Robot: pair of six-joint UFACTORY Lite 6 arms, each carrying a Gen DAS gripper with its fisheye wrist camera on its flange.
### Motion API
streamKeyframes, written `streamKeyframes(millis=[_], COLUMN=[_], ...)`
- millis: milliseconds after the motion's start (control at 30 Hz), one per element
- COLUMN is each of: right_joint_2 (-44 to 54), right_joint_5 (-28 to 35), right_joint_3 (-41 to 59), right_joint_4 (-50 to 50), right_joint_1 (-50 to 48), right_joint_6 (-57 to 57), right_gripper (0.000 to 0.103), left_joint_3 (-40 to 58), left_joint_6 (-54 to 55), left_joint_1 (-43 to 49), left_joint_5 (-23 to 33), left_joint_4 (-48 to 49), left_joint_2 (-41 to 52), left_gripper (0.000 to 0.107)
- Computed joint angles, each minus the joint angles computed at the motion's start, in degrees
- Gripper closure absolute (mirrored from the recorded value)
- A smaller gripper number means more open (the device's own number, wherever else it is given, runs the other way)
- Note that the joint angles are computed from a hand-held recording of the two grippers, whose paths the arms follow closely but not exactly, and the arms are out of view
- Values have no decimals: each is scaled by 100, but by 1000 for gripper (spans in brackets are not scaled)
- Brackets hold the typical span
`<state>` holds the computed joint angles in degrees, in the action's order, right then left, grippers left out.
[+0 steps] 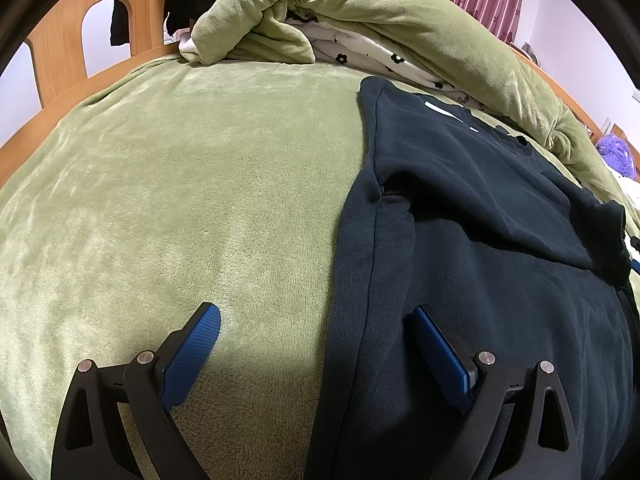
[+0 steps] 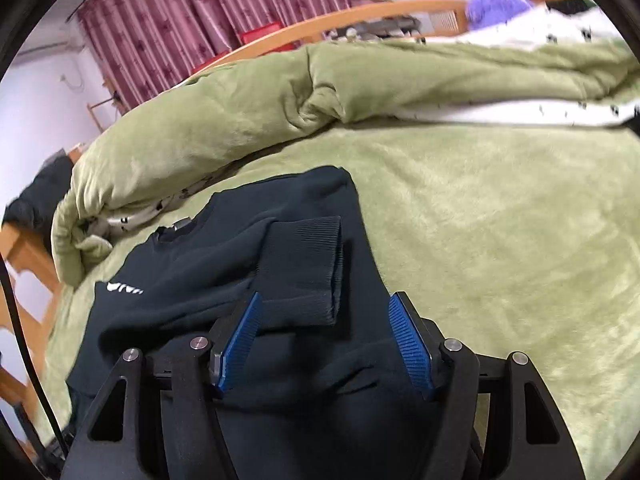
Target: Fold small clothes
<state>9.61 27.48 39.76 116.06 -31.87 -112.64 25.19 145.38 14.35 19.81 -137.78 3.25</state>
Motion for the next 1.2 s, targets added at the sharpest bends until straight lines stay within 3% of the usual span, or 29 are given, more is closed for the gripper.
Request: streamKeyframes(millis=[233,333,367,467,600,833,967,1133,1200], right_joint_2=[1147,1066,963,482,-358,-1389,-1042,235,873], right_joint_5=[-14,2,-11,-177,-645,-1826,-2472,-3356,-3735], right_joint_3=[870,775,705,553,359,798,1471,2775,3387], right_joint_4=[-62,572,696,769,861,-4,-11,30,756], right_joint_1=[432,640,680,901,1362,2953,4155,5765,6278], right_joint_6=[434,-148,-308,-435,-493,843,1049,1030,449], right_gripper=[38,60,75,93,93,93,94,94,84], left_joint_3=[-1,-1,-1,-4,-2,-2,4,-30,-45], left_joint_6=[11,11,11,6,-58,-184,-357,-346,-390], left_joint_1=[0,0,0,1,-7,12,89,108,123], left_joint_5=[3,3,3,12,23,52,147,190,220], left_joint_4=[-9,-9,-9,-7,24,123,320,317,359], left_joint_2=[3,3,3,3,-7,-19,12,7,2], left_gripper=[11,11,11,11,11,11,11,11,11])
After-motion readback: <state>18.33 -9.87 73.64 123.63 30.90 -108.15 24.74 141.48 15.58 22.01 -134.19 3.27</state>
